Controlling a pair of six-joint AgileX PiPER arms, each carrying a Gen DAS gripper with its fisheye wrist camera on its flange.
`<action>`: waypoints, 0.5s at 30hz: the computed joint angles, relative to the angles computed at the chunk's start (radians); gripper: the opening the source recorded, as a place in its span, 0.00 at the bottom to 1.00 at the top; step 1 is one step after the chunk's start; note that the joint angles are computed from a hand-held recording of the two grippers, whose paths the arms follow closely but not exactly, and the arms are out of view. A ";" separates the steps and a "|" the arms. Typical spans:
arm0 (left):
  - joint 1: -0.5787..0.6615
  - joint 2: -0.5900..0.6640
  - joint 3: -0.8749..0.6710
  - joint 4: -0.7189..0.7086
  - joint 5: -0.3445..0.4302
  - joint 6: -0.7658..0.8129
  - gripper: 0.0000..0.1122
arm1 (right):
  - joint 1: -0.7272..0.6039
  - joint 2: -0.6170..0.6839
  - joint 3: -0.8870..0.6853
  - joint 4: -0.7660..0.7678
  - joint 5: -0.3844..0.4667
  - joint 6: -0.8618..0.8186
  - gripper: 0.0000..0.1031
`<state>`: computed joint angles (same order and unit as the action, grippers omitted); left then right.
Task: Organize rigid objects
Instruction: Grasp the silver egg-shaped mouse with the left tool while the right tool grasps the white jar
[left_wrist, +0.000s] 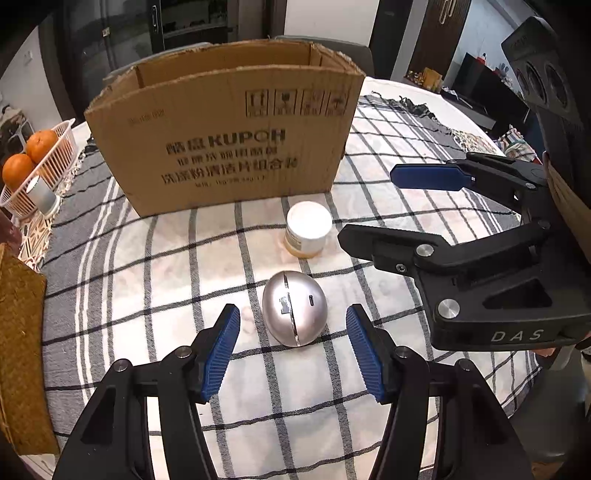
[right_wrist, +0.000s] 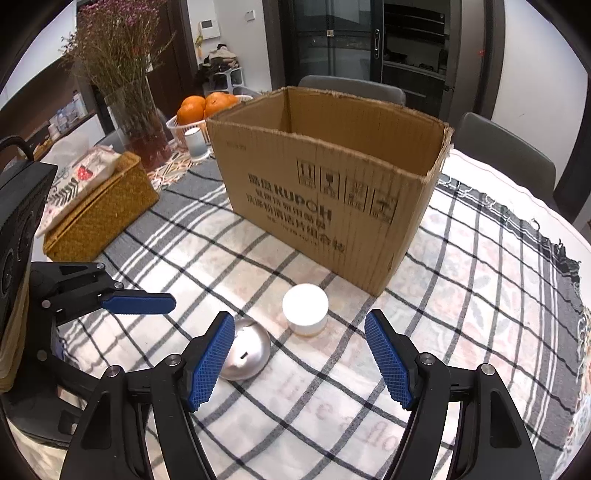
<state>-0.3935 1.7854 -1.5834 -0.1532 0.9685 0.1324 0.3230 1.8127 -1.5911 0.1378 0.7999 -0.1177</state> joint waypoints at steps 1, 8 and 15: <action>0.000 0.004 0.001 -0.005 -0.003 -0.001 0.53 | -0.003 0.004 0.002 0.007 -0.001 -0.008 0.71; 0.000 0.036 0.029 -0.049 -0.030 -0.016 0.52 | -0.027 0.032 0.028 0.081 -0.028 -0.095 0.71; 0.004 0.091 0.015 -0.058 -0.047 -0.041 0.52 | -0.048 0.093 0.006 0.150 -0.029 -0.175 0.71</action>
